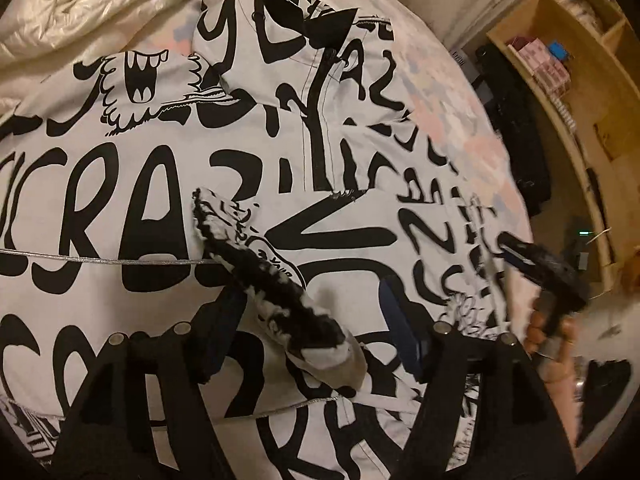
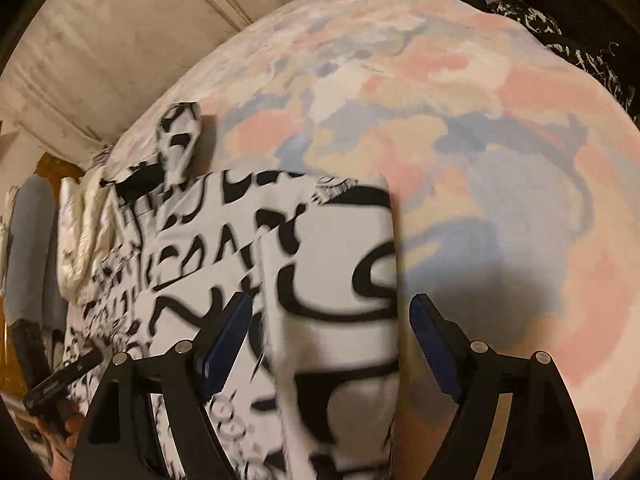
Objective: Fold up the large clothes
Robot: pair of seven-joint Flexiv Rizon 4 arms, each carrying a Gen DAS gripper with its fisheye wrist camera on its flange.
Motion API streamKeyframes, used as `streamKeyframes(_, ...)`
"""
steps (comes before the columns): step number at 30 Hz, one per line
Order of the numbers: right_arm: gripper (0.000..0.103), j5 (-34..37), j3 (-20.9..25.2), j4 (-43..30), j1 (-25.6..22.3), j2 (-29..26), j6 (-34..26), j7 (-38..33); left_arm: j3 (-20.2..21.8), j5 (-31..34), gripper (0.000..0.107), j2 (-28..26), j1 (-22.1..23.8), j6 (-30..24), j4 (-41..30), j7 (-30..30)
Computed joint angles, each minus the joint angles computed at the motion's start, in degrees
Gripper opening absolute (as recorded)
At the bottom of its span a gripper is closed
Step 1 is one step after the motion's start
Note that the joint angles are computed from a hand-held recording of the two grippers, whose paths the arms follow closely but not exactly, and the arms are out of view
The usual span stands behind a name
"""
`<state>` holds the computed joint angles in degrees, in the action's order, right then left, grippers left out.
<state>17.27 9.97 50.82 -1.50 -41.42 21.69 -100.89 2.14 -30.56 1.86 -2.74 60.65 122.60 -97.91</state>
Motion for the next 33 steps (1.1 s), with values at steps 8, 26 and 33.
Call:
streamKeyframes(8, 0.079, -1.6, -0.6, -3.9, 1.6, -4.8, 0.5, 1.8, 1.0, -0.5, 0.065, -3.1, 2.5, -6.7, -2.5, 3.2)
streamKeyframes(26, 0.012, -9.0, -1.6, 7.4, 4.2, 1.0, 12.1, 0.6, 1.0, 24.9, 0.016, -7.2, 2.4, -0.7, -7.7, -9.0)
streamKeyframes(33, 0.072, -3.8, 0.8, 23.6, -1.4, 16.4, 16.7, -12.0, 1.5, 16.1, 0.049, 2.1, 1.9, -0.8, 1.7, -4.6)
